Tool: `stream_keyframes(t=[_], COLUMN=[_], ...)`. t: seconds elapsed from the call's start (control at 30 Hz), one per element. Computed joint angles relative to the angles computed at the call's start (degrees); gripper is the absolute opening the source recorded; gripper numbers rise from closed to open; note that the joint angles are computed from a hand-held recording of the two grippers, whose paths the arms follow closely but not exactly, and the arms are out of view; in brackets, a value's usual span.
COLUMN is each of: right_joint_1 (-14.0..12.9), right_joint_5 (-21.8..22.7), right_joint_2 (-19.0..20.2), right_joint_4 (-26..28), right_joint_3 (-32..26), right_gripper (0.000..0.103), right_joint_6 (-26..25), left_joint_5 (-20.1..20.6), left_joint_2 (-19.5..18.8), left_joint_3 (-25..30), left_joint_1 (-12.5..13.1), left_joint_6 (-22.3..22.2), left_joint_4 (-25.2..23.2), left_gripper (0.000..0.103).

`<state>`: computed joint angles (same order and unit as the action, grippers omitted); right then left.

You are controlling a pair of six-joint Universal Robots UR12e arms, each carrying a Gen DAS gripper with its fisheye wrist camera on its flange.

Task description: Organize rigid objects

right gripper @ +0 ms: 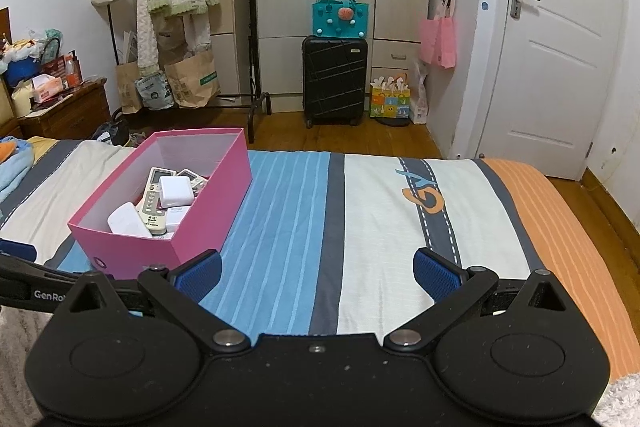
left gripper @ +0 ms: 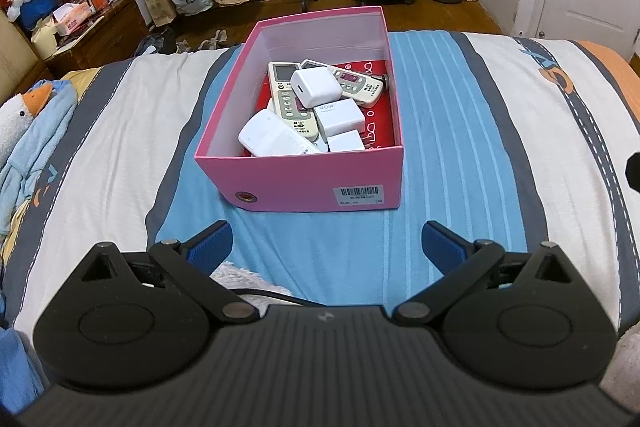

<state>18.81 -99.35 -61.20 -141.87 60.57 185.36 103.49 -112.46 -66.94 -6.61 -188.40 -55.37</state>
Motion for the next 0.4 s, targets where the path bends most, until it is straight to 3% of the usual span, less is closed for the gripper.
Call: stream_keyframes(t=[0.4], right_joint_1=[0.2], right_joint_5=[-0.1], right_joint_2=[0.0], right_joint_4=[0.0], right_joint_3=[0.0], right_gripper=[0.103], right_joint_6=[-0.3], left_joint_5=[-0.4], left_joint_2=[0.5], left_joint_3=[-0.6], left_joint_1=[0.5], left_joint_6=[-0.4], left_joint_4=[0.4], left_gripper=[0.102])
